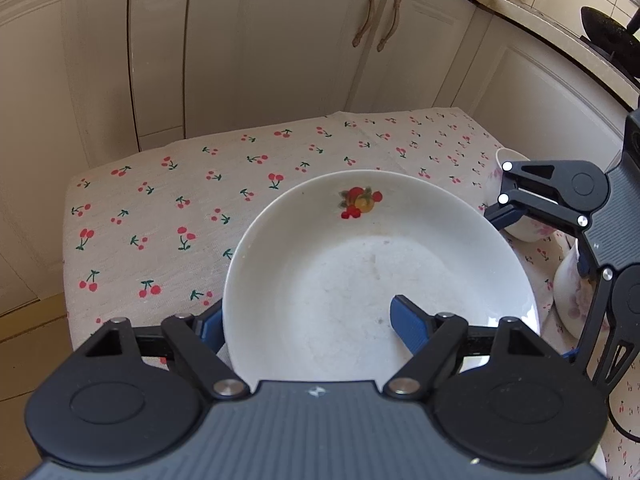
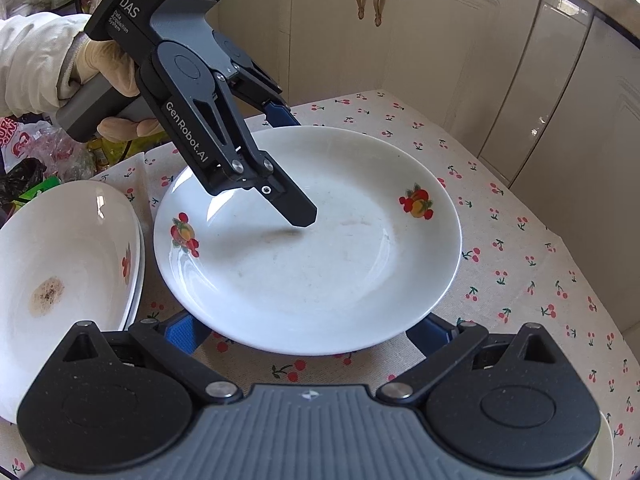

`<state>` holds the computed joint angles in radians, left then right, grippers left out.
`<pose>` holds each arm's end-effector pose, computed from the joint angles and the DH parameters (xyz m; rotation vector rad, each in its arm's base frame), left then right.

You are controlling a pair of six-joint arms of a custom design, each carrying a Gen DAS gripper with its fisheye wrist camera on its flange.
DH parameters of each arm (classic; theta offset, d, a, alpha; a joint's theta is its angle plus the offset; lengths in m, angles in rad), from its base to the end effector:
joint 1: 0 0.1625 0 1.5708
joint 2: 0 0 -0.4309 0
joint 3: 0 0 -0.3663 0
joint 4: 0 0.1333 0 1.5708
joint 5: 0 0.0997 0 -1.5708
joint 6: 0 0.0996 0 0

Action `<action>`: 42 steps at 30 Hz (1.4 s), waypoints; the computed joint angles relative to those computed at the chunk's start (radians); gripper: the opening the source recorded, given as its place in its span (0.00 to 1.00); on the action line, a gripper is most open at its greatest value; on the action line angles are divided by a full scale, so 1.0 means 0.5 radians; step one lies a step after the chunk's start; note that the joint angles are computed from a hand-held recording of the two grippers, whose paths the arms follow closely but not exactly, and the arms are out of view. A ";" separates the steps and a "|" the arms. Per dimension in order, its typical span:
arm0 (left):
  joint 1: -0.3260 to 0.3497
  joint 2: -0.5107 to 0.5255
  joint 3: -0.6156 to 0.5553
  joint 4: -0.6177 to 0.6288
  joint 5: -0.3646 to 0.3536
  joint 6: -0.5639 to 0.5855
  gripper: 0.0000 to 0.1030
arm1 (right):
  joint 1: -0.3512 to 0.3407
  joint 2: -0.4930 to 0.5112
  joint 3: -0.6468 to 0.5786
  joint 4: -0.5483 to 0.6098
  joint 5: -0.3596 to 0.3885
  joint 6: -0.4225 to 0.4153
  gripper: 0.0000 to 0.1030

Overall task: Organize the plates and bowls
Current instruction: 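Carry the fruit-decal plate with the left tool onto the plate stack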

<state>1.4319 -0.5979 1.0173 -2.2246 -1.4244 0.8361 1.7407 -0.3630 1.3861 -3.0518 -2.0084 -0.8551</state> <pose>0.0342 -0.8232 0.1832 1.3428 2.5865 -0.2495 0.2120 -0.6971 -0.0341 1.1385 -2.2938 0.3703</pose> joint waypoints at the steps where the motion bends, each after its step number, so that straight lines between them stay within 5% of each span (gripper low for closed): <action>1: -0.001 0.000 0.002 -0.001 -0.001 0.007 0.79 | 0.000 0.003 0.000 -0.012 -0.002 -0.014 1.00; 19: -0.039 -0.097 0.110 -0.049 -0.029 0.028 0.79 | 0.039 -0.056 0.077 -0.070 0.011 -0.011 1.00; 42: -0.125 -0.673 0.839 -0.327 -0.030 0.023 0.79 | 0.293 -0.219 0.555 -0.414 -0.052 0.178 1.00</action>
<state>1.3695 -0.9344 1.4369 -2.3881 -1.4392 0.8474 1.8874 -0.4724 1.6636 -3.2589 -2.0342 -0.7658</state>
